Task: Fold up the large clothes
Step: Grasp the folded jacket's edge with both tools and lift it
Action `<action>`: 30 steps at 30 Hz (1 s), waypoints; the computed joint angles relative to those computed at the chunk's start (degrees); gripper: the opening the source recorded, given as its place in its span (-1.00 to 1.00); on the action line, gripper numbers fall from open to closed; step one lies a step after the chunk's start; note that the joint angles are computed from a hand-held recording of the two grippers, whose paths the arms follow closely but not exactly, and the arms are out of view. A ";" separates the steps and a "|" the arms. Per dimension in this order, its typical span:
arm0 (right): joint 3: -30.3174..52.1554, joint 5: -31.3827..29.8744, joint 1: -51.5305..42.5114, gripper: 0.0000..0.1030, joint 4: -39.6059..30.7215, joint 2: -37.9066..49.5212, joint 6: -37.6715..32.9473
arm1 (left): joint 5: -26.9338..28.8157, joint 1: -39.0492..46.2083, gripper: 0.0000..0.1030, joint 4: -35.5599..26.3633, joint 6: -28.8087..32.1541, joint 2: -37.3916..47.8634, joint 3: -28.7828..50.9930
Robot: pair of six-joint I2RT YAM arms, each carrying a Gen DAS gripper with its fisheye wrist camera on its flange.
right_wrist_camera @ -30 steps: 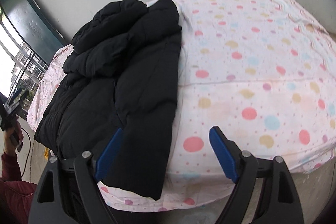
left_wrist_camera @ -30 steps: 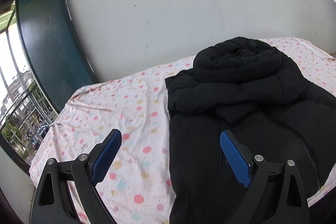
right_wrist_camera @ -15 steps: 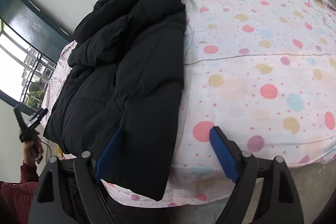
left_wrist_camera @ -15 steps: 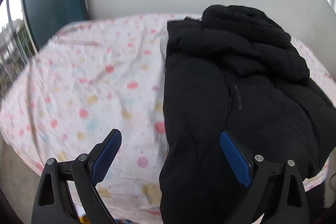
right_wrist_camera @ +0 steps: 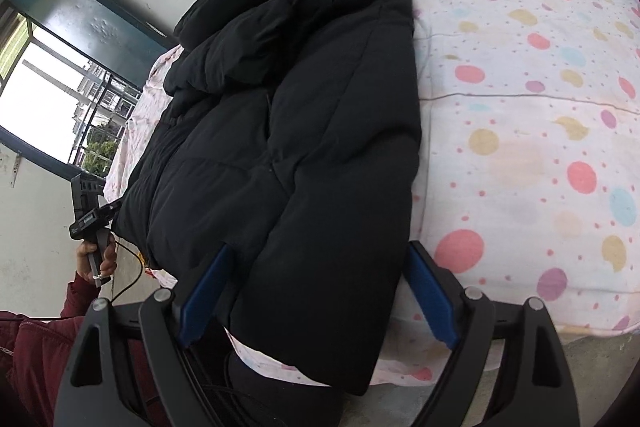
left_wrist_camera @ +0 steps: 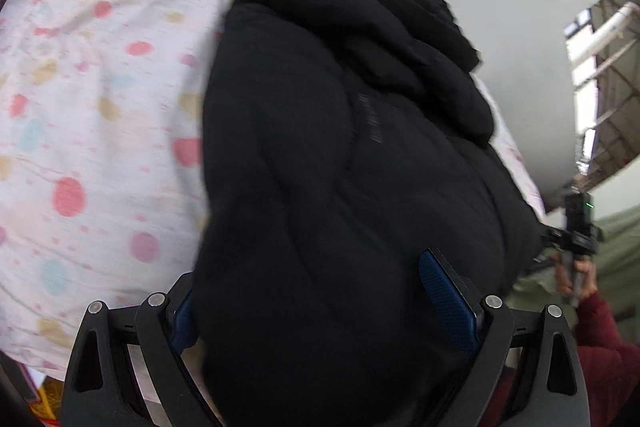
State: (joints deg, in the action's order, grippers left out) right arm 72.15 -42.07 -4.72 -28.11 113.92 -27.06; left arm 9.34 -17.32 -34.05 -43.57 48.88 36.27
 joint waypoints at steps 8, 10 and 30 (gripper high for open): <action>2.24 -4.52 0.76 0.66 -4.42 1.62 -0.66 | 8.52 1.05 0.72 3.88 -4.04 -4.92 -2.58; 1.92 -4.08 0.92 0.63 -4.07 1.42 -1.12 | 10.89 2.57 0.53 5.35 -4.89 -5.59 -3.68; -1.99 -17.21 0.09 -0.75 9.99 -4.66 10.08 | 16.93 9.18 -0.77 28.30 -14.64 -7.12 -2.02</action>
State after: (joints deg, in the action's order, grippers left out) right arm 70.16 -59.29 -4.64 -18.12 109.27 -16.98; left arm 26.28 -8.15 -5.76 -58.21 41.77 34.25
